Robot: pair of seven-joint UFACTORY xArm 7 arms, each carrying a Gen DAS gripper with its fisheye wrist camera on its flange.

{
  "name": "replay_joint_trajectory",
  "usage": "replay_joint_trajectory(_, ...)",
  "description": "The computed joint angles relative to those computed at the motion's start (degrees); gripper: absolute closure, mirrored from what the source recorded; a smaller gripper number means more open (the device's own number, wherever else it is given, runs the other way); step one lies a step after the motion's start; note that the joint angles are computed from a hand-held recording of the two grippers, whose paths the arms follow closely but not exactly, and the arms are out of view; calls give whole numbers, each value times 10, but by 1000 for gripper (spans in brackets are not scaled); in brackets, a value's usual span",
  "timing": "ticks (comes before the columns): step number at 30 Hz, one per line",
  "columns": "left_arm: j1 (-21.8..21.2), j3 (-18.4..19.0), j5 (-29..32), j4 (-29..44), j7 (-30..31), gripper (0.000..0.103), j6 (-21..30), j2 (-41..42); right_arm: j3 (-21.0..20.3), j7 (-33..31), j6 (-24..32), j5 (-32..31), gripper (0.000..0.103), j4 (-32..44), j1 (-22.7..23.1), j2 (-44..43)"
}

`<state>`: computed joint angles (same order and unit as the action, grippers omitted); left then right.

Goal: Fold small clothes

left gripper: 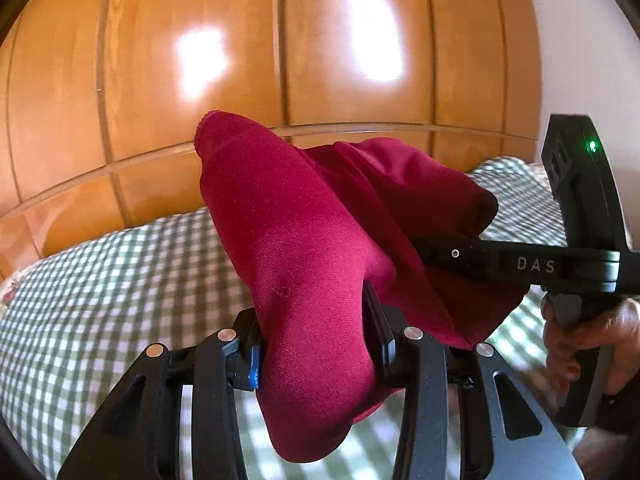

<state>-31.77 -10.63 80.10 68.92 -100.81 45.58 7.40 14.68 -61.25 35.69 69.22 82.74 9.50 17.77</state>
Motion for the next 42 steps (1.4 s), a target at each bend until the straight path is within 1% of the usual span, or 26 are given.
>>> replay_joint_trajectory(5, 29, 26, 15, 15, -9, 63, -5, 17, 10, 80, -14, -93, 64, 165, 36, 130)
replay_joint_trajectory(6, 35, 30, 12, 22, -7, 63, -7, 23, 21, 100, -21, -121, 64, 197, 37, 156)
replay_joint_trajectory(7, 40, 35, 12, 27, -8, 63, -10, 29, 18, 100, -11, -125, 64, 204, 38, 160)
replay_joint_trajectory(8, 49, 42, 0, 39, 4, 63, -14, 41, 14, 124, -25, -148, 64, 236, 53, 186)
replay_joint_trajectory(10, 55, 52, -10, 56, 21, 63, -14, 59, 0, 174, -27, -207, 63, 310, 81, 240)
replay_joint_trajectory(13, 69, 70, -50, 87, 56, 62, -29, 95, -38, 253, -39, -296, 63, 394, 125, 305)
replay_joint_trajectory(14, 77, 74, -82, 93, 66, 61, -42, 107, -54, 284, -34, -323, 61, 414, 135, 320)
replay_joint_trajectory(15, 80, 82, -96, 91, 61, 59, -53, 110, -61, 310, -20, -342, 59, 439, 139, 338)
replay_joint_trajectory(16, 82, 89, -105, 85, 51, 55, -69, 110, -55, 320, -16, -349, 58, 446, 136, 345)
replay_joint_trajectory(17, 85, 95, -109, 77, 41, 53, -89, 107, -49, 321, -22, -356, 57, 440, 133, 344)
replay_joint_trajectory(19, 80, 104, -101, 67, 26, 51, -99, 102, -42, 327, -36, -375, 57, 434, 134, 344)
replay_joint_trajectory(20, 78, 107, -94, 63, 19, 51, -102, 99, -34, 324, -51, -377, 52, 407, 128, 328)
replay_joint_trajectory(21, 75, 108, -87, 58, 11, 51, -100, 96, -25, 321, -71, -377, 45, 375, 123, 310)
replay_joint_trajectory(23, 68, 107, -70, 45, -13, 47, -90, 84, -19, 333, -117, -383, 36, 320, 117, 279)
replay_joint_trajectory(25, 67, 102, -54, 32, -38, 46, -84, 72, 1, 332, -144, -382, 35, 283, 98, 258)
replay_joint_trajectory(28, 69, 91, -33, 10, -78, 46, -71, 53, 7, 351, -184, -395, 34, 222, 84, 223)
replay_joint_trajectory(30, 77, 82, -52, 10, -68, 45, -67, 52, -4, 377, -195, -418, 32, 204, 87, 214)
replay_joint_trajectory(31, 82, 78, -77, 15, -49, 40, -64, 58, -15, 400, -185, -432, 29, 208, 92, 215)
replay_joint_trajectory(32, 83, 77, -90, 16, -42, 39, -59, 60, -23, 421, -174, -446, 25, 216, 96, 219)
replay_joint_trajectory(33, 81, 77, -92, 16, -44, 38, -54, 59, -27, 436, -170, -456, 24, 216, 97, 218)
replay_joint_trajectory(34, 77, 77, -90, 18, -46, 37, -44, 59, -26, 442, -180, -467, 24, 208, 98, 214)
replay_joint_trajectory(35, 69, 75, -85, 17, -50, 38, -27, 57, -11, 430, -209, -469, 23, 184, 90, 202)
replay_joint_trajectory(36, 63, 72, -83, 17, -52, 36, -9, 54, 10, 413, -239, -470, 19, 161, 78, 191)
replay_joint_trajectory(38, 45, 63, -78, 17, -61, 29, 42, 50, 30, 400, -299, -482, 14, 105, 68, 160)
replay_joint_trajectory(40, 28, 54, -59, 8, -87, 16, 88, 40, 55, 388, -355, -494, 10, 53, 53, 134)
replay_joint_trajectory(42, 15, 41, -36, -4, -115, 11, 129, 27, 100, 372, -424, -507, 5, -11, 19, 104)
